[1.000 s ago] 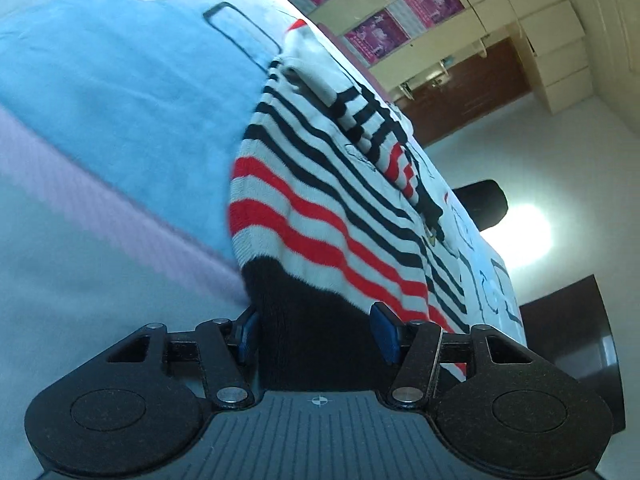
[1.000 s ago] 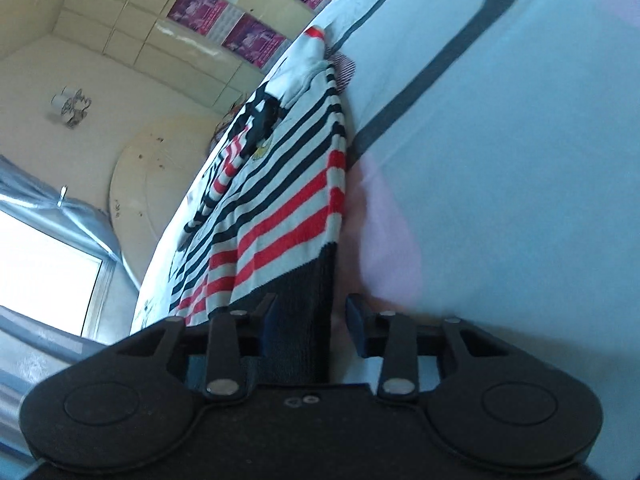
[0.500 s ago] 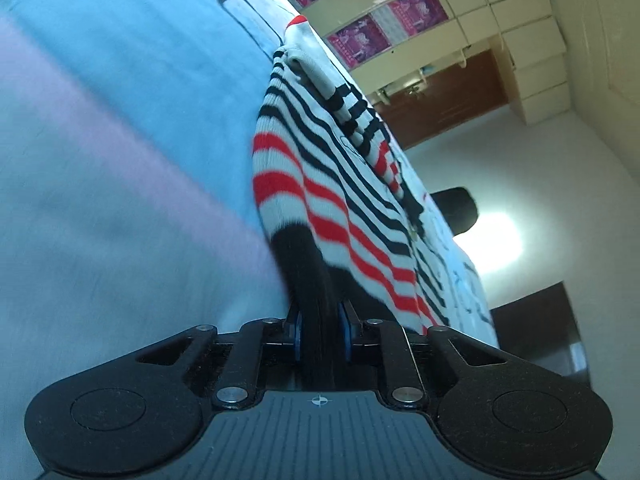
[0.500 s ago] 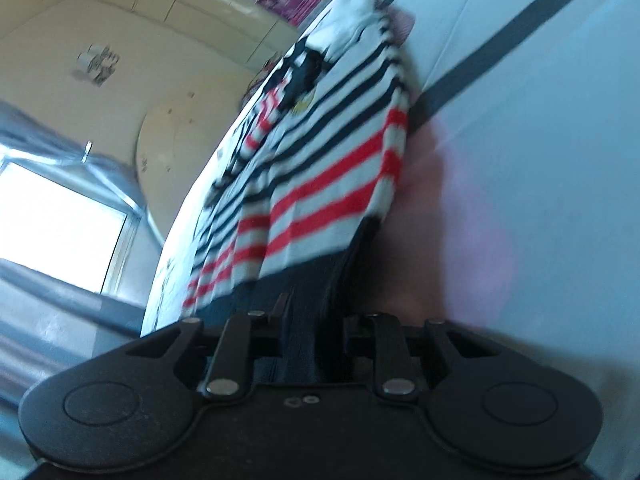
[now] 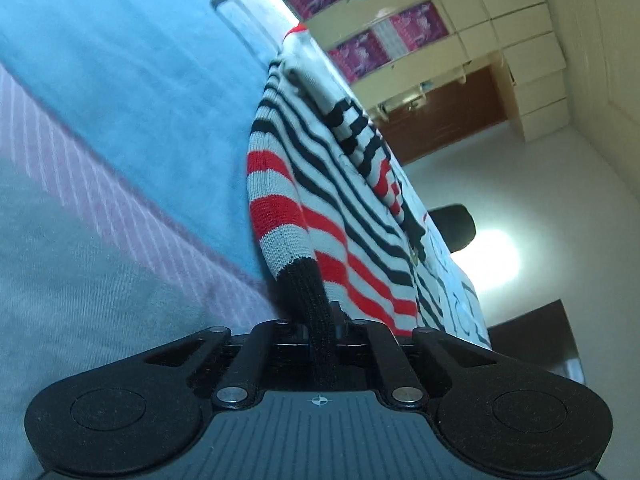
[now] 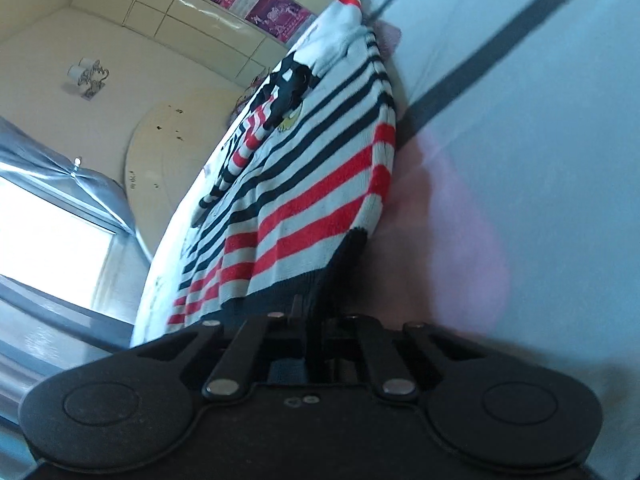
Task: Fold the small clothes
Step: 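Lift the hem with both grippers and fold it over toward the collar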
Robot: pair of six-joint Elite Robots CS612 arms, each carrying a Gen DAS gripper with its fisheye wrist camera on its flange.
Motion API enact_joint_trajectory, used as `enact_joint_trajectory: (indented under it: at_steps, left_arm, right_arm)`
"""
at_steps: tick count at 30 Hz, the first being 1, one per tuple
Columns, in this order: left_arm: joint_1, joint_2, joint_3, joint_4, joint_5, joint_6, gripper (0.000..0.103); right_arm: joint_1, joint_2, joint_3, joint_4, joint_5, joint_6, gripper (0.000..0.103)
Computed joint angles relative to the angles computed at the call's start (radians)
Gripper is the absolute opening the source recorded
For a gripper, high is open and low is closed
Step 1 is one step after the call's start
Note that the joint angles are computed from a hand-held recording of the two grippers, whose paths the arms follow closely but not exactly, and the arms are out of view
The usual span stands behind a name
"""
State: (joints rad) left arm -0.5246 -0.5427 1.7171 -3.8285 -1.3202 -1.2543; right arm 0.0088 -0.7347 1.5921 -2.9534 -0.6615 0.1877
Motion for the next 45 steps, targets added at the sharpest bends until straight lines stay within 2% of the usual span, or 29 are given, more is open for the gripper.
enact_joint_trajectory:
  at_steps: [3, 5, 8, 10, 11, 13, 14, 17, 21, 24, 28, 34, 38, 41, 45]
  left_arm:
    - [-0.024, -0.005, 0.024, -0.086, 0.096, 0.010, 0.004]
    - [-0.031, -0.016, 0.039, -0.114, 0.122, 0.022, 0.004]
    - [-0.020, -0.030, 0.041, -0.036, 0.089, 0.034, 0.004]
    - [-0.007, -0.029, 0.034, 0.061, 0.060, 0.017, 0.004]
    - [-0.009, -0.021, 0.027, 0.053, 0.074, 0.002, 0.004]
    - [-0.006, -0.021, 0.020, 0.054, 0.074, -0.013, 0.004]
    - [-0.006, -0.024, 0.019, 0.063, 0.072, -0.005, 0.004]
    - [-0.002, -0.025, 0.013, 0.052, 0.076, -0.010, 0.004]
    - [-0.002, -0.029, -0.012, 0.005, 0.099, 0.038, 0.004]
    - [0.009, -0.032, -0.051, -0.014, 0.117, 0.073, 0.004]
    - [0.033, -0.045, -0.093, -0.010, 0.111, 0.121, 0.004]
    - [0.094, -0.045, -0.194, 0.079, 0.060, 0.159, 0.004]
    - [0.133, -0.033, -0.274, 0.161, 0.008, 0.191, 0.004]
    - [0.164, -0.015, -0.333, 0.220, -0.040, 0.221, 0.004]
    - [0.207, 0.038, -0.447, 0.321, -0.103, 0.238, 0.004]
  right_arm:
    - [-0.008, -0.021, 0.027, -0.071, 0.010, -0.029, 0.006]
    - [-0.017, -0.032, 0.042, -0.123, 0.024, -0.015, 0.006]
    - [-0.022, -0.032, 0.044, -0.130, 0.000, -0.008, 0.006]
    - [-0.013, -0.027, 0.030, -0.037, -0.067, -0.035, 0.006]
    - [-0.011, -0.017, 0.024, -0.010, -0.082, -0.017, 0.006]
    - [-0.021, 0.002, 0.020, -0.046, -0.042, 0.076, 0.006]
    - [-0.021, 0.001, 0.023, -0.061, -0.043, 0.087, 0.006]
    - [-0.019, -0.008, 0.025, -0.079, -0.057, 0.052, 0.006]
    - [-0.014, -0.012, 0.004, -0.156, -0.055, 0.055, 0.006]
    - [-0.003, -0.012, -0.037, -0.196, -0.063, 0.024, 0.006]
    - [0.010, -0.005, -0.123, -0.183, -0.075, -0.027, 0.006]
    - [0.031, 0.061, -0.305, -0.164, -0.098, 0.001, 0.006]
    - [0.049, 0.122, -0.450, -0.075, -0.131, 0.010, 0.006]
    - [0.062, 0.191, -0.592, 0.017, -0.153, 0.025, 0.006]
    - [0.076, 0.310, -0.814, 0.171, -0.172, 0.039, 0.006]
